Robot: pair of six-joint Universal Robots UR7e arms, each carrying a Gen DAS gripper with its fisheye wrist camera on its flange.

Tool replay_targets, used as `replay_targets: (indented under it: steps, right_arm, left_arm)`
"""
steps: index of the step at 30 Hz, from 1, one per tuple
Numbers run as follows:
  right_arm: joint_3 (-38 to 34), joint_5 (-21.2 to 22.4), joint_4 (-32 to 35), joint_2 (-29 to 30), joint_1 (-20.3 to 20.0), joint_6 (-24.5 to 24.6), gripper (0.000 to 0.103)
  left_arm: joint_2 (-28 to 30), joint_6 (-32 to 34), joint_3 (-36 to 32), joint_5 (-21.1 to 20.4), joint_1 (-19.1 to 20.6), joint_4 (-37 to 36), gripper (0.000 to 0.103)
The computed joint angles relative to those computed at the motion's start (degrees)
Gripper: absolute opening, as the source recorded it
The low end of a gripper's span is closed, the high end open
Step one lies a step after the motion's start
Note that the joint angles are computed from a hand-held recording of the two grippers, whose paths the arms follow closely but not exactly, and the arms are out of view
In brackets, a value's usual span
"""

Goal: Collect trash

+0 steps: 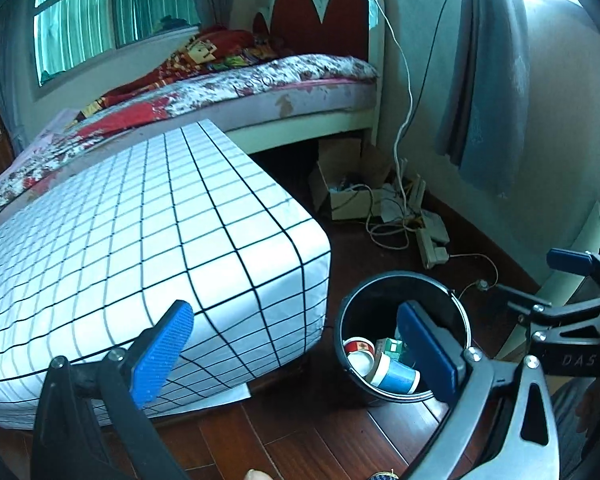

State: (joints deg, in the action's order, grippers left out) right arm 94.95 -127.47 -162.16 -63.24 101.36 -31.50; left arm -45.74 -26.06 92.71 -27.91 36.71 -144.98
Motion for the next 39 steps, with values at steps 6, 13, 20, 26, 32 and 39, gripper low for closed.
replay_targets:
  steps: [6, 13, 20, 26, 32, 39]
  right_arm:
    - [0.61, -0.79, -1.33, -1.47, 3.41, -0.38, 0.102]
    - [2.66, -1.25, -4.61, -4.49, 6.96, -1.07, 0.102]
    - [3.99, -1.52, -8.31, -6.67, 10.0, -2.37, 0.102]
    - [4.88, -0.96, -12.99, -7.26, 11.81, -3.04, 0.102]
    - [4.45, -1.32, -14.3, -6.88, 12.1, -3.45, 0.102]
    - [4.76, -1.63, -13.99, -7.11, 12.09, -3.26, 0.102]
  left_arm:
    - [-2.45, -1.63, 0.89, 2.11, -2.35, 0.8, 0.102]
    - [-4.89, -3.12, 2.3, 4.75, -4.69, 1.47, 0.102]
    - [-6.78, -2.14, 3.84, 7.69, -7.58, -0.57, 0.102]
    - [-8.26, -3.46, 6.03, 9.87, -8.96, -1.51, 0.102]
    - [-7.95, 1.2, 6.36, 12.45, -9.19, -8.07, 0.102]
    - [-7.83, 2.99, 6.75, 11.79, -9.05, -9.84, 0.102]
